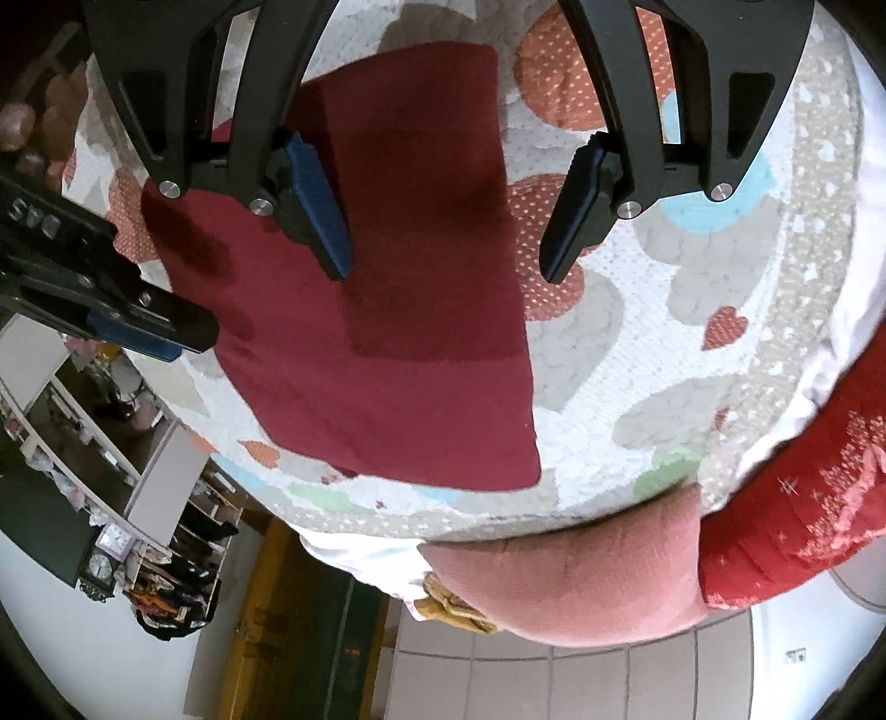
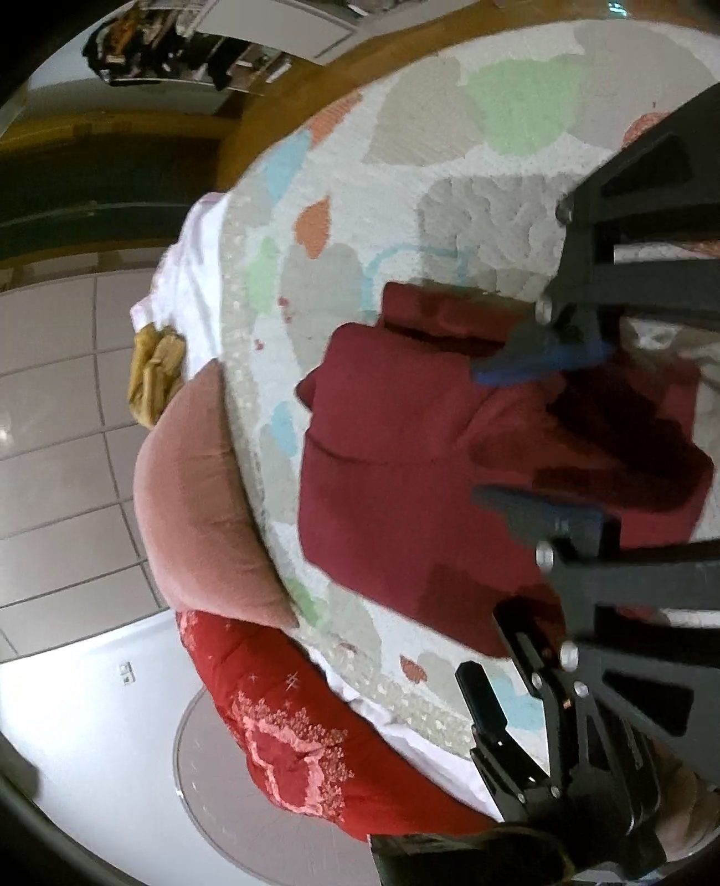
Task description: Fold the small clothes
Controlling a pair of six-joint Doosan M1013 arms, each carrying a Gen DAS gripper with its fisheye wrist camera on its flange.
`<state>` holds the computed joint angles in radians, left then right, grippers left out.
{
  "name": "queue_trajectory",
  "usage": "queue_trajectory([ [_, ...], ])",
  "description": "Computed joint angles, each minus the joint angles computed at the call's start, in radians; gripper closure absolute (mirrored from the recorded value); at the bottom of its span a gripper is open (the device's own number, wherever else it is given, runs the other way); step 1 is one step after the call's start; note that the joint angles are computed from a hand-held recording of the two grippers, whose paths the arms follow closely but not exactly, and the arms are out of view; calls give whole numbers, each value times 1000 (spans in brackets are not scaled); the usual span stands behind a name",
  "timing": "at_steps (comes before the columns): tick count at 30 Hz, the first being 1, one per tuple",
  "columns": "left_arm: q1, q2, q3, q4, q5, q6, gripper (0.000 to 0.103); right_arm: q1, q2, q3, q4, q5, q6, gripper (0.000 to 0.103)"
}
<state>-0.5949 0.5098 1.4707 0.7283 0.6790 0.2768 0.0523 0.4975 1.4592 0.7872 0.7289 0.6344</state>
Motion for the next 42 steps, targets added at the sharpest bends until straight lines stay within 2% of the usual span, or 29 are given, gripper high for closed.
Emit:
queue_trajectory([
  [5,-4,-9,9,19,16,-24,33,1,-15,10,7,-2,-7,54],
  [7,0,-15,21,22,0,-45,33,-2,-12,4,0,1,9,54],
  [8,5,-19,28,9,-19,-50,33,-4,-9,2,-4,1,20,53],
  [10,24,-25,41,-52,-72,-41,33,-9,5,-14,-23,10,68,36],
  [11,37,-26,48,-96,-100,-32,33,-12,16,-24,-25,19,91,33],
  [14,65,-24,63,-193,-180,-3,32,-22,60,-65,-28,67,157,33],
  [17,84,-17,74,-265,-251,20,22,-25,110,-111,-39,121,198,32],
  [19,93,-8,74,-322,-291,69,20,-34,131,-123,10,150,202,24],
  [22,107,9,65,-461,-331,194,18,-49,172,-157,99,244,200,24],
  [24,117,16,66,-582,-364,293,18,-53,188,-167,124,276,199,26],
  [25,117,17,64,-603,-366,316,20,-52,189,-167,136,281,186,39],
  [26,115,16,63,-611,-368,343,24,-50,188,-166,140,291,170,42],
  [28,107,8,62,-566,-355,328,36,-41,166,-148,118,257,141,56],
  [30,97,-10,72,-529,-342,319,41,-36,141,-125,104,226,112,64],
  [32,85,-42,100,-495,-340,297,42,-36,114,-99,115,214,84,65],
  [35,69,-92,152,-417,-335,223,42,-35,72,-58,129,242,44,66],
  [39,23,-162,233,-260,-278,39,42,-34,18,22,146,282,-10,66],
  [42,-3,-186,281,-232,-256,-39,42,-23,-12,82,122,286,-25,66],
])
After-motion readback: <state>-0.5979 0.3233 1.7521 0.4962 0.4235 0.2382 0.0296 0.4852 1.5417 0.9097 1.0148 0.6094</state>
